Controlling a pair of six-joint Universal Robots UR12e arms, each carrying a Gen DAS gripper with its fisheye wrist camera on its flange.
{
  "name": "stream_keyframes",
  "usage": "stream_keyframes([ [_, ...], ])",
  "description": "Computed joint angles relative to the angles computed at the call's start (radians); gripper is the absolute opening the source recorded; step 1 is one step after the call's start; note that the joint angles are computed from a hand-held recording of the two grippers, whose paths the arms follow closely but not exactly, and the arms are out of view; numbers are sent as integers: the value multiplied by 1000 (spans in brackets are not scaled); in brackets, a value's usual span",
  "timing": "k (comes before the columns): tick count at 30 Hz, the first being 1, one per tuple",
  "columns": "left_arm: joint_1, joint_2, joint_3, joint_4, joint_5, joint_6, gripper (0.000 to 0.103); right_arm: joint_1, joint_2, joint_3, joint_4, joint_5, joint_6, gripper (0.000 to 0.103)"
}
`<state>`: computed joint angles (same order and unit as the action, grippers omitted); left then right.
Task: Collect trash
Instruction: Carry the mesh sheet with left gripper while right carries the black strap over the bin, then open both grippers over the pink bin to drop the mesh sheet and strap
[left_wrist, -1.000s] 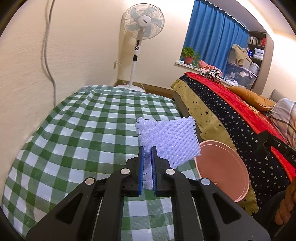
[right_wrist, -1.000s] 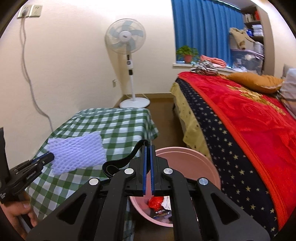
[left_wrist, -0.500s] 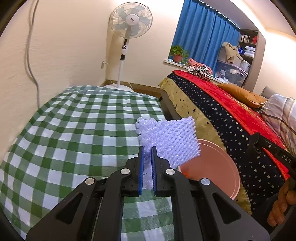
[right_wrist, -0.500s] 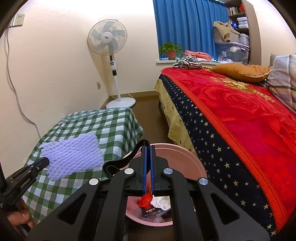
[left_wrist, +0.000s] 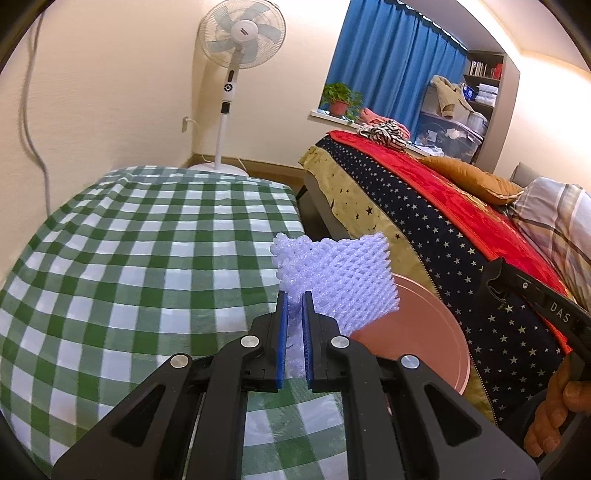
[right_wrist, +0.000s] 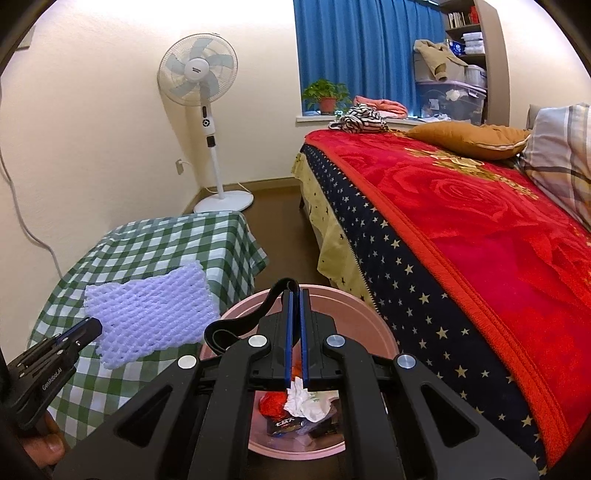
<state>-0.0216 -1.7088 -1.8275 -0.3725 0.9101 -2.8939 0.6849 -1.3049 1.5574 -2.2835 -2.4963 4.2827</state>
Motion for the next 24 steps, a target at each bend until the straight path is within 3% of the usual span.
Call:
stream_keyframes([
  [24, -83, -49, 23, -31, 19, 36, 7, -29, -9, 7, 116, 2, 110, 4],
])
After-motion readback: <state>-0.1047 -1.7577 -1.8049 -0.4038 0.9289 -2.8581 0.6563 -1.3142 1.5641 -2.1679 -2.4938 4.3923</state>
